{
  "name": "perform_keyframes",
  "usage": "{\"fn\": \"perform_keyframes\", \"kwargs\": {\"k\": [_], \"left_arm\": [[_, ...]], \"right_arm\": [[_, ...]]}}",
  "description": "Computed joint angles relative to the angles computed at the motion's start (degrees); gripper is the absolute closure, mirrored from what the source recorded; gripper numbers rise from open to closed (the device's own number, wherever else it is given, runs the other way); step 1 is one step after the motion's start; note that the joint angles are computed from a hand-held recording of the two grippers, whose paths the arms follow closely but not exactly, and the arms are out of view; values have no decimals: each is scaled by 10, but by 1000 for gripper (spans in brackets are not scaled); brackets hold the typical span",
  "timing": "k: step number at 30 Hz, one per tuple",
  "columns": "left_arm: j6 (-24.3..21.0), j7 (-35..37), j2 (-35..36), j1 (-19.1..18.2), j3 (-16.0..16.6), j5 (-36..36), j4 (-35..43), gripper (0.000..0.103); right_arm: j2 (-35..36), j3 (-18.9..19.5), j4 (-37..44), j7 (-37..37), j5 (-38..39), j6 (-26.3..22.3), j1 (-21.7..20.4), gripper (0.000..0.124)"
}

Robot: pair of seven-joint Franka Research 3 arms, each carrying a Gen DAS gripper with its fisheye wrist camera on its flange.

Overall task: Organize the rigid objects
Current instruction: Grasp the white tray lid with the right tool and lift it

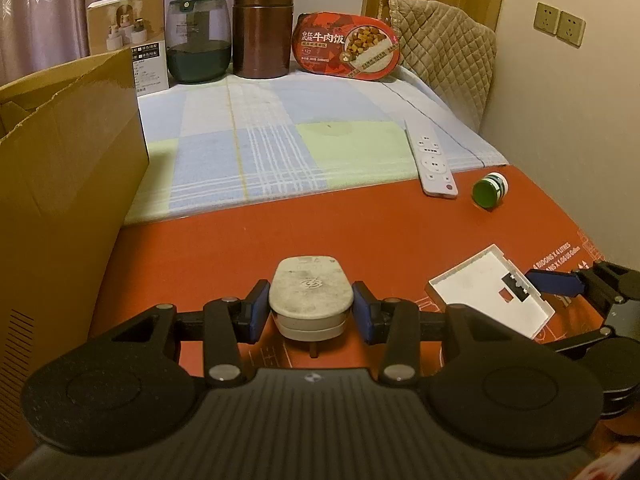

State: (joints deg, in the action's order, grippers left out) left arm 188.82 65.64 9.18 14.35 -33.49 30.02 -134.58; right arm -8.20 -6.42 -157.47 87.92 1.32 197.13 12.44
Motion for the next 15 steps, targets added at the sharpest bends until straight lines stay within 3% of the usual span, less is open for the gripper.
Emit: {"fn": "perform_keyframes", "kwargs": {"k": [5,7,10,12,15], "left_arm": [[-3,-4,3,38,-40,2,1,65],[-4,-7,6,71,-75,6,3,65],[1,-13,3,96,-102,15,2,65],[5,-28,-2,135,-140,37,-1,65],[-3,-61,-1,239,-243,83,-3,65]], "right_arm": [[-6,37,-5,-28,46,2,-21,40],[-12,56,-9,-49,75,0,-32,40],[-31,47,-17,-58,82,-7,-24,40],[-47,58,-21,-73,98,-15,-32,40],[-75,65,-28,-87,118,-26,-37,40]]}}
